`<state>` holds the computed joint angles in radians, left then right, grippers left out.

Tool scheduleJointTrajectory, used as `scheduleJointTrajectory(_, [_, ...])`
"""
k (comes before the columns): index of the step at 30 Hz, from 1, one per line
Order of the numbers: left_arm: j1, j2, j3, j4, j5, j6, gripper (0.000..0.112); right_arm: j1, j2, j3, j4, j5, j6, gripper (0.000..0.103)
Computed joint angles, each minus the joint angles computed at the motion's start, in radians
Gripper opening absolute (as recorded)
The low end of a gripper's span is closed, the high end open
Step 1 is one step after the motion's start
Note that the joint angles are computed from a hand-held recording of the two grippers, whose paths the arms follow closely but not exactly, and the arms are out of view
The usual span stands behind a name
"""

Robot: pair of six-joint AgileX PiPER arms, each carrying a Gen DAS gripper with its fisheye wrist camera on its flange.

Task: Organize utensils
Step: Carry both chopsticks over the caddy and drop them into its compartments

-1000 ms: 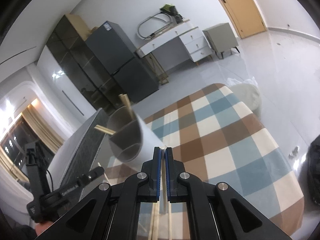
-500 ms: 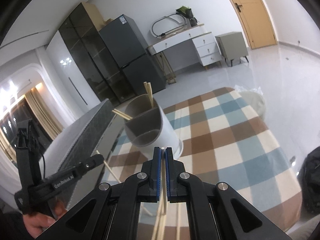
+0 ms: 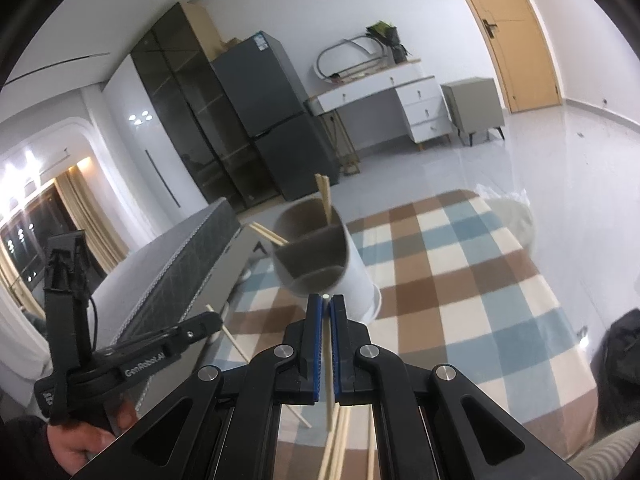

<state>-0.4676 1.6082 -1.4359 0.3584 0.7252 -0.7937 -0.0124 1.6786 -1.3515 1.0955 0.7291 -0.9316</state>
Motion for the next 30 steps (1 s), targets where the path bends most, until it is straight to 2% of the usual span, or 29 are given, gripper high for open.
scheduleJointTrajectory(7, [0.008,-0.021,-0.052,-0.006,0.034,0.049,0.000,0.015,0.002,-0.039,-0.009,-0.007,0.009,0.003])
scheduleJointTrajectory(16, [0.045,-0.005,-0.237,-0.070,0.123,0.153,0.000,0.014,0.055,-0.189,-0.055,0.022,0.087,0.003])
scheduleJointTrajectory(24, [0.127,0.128,-0.568,-0.176,0.277,0.257,0.000,0.036,0.163,-0.462,-0.143,0.083,0.208,0.003])
scheduleJointTrajectory(26, [0.145,0.169,-0.658,-0.202,0.312,0.276,0.000,0.048,0.211,-0.564,-0.177,0.106,0.256,0.003])
scheduleJointTrajectory(30, [0.170,0.253,-0.841,-0.218,0.380,0.304,0.000,0.077,0.357,-0.868,-0.273,0.188,0.400,0.003])
